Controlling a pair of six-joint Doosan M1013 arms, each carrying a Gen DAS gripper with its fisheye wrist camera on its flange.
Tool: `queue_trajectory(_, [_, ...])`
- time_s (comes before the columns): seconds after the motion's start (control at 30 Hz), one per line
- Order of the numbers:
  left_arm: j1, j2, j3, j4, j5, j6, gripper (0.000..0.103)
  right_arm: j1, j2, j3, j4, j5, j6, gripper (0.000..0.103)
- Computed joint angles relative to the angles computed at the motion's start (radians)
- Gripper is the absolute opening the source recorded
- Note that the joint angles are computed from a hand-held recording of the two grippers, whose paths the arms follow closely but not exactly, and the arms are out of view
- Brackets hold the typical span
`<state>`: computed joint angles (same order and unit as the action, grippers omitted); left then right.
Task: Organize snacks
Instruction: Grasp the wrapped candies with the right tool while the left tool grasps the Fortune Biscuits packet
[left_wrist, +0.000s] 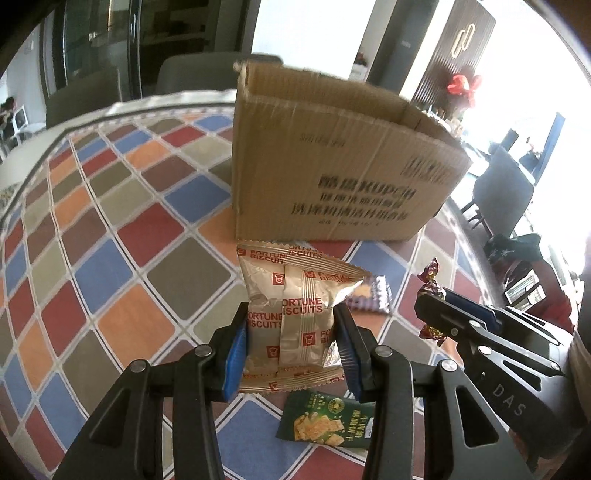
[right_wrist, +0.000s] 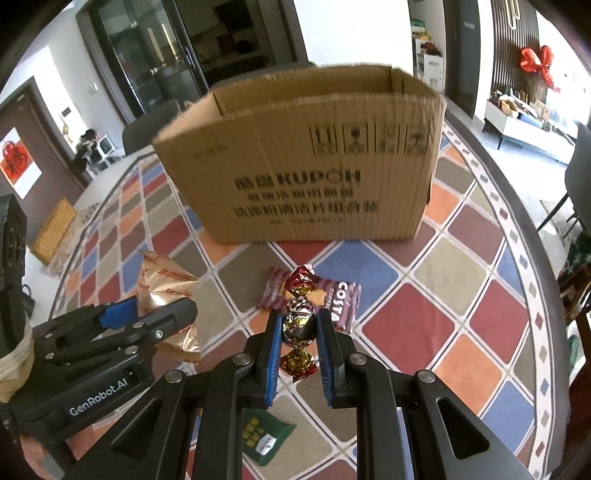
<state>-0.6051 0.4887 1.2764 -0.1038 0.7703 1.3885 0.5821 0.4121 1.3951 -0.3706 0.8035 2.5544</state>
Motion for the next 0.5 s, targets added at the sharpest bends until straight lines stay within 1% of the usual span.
queue_trajectory(0.2, [-0.004, -0.021, -0.010, 0.033, -0.042, 0.011, 0.044, 0.005, -0.021, 0.000, -0.057, -0.023, 0.034, 0.020])
queue_trajectory(0.5, [-0.008, -0.020, -0.061, 0.073, -0.079, 0.007, 0.044, 0.001, -0.035, -0.025, -0.115, -0.053, 0.061, 0.020])
